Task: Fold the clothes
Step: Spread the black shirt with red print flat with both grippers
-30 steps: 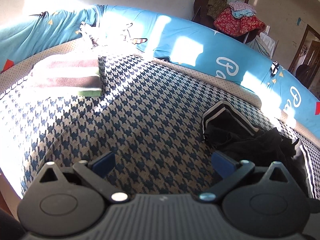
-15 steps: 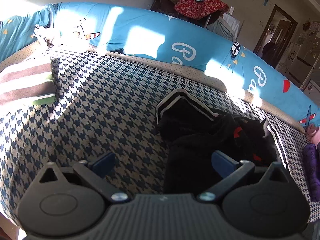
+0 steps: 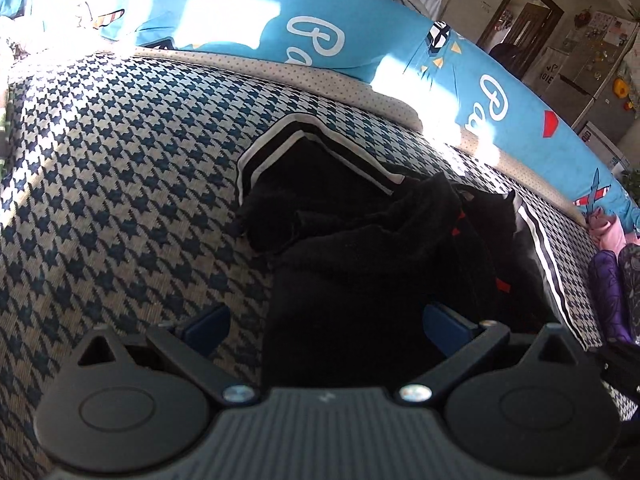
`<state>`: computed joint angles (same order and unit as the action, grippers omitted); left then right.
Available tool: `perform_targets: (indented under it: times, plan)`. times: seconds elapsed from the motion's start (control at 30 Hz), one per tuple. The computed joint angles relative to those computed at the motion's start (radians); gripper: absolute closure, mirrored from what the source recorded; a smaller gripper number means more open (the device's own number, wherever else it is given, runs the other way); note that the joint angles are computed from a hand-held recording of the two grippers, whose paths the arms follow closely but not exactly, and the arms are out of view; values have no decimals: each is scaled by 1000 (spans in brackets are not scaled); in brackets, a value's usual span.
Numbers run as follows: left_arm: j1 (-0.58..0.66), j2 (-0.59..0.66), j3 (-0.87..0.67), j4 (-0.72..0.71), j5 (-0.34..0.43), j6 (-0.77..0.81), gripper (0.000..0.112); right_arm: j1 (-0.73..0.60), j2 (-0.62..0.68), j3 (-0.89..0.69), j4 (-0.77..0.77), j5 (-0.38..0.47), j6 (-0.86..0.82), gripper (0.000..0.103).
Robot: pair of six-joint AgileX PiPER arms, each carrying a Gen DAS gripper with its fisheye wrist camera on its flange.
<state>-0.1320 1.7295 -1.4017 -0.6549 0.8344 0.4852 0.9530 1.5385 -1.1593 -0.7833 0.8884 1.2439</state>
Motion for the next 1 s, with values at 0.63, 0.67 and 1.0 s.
perform_targets:
  times: [0.63, 0.67, 1.0]
  plan:
    - [-75, -101, 169, 152, -153, -105, 97, -125, -4, 34, 74, 93, 110, 31]
    - [-77, -121, 194, 182, -171, -138, 97, -118, 1, 29, 71, 97, 105, 31]
    - [-43, -357, 422, 313, -173, -340, 97, -61, 32, -7, 28, 153, 69, 31]
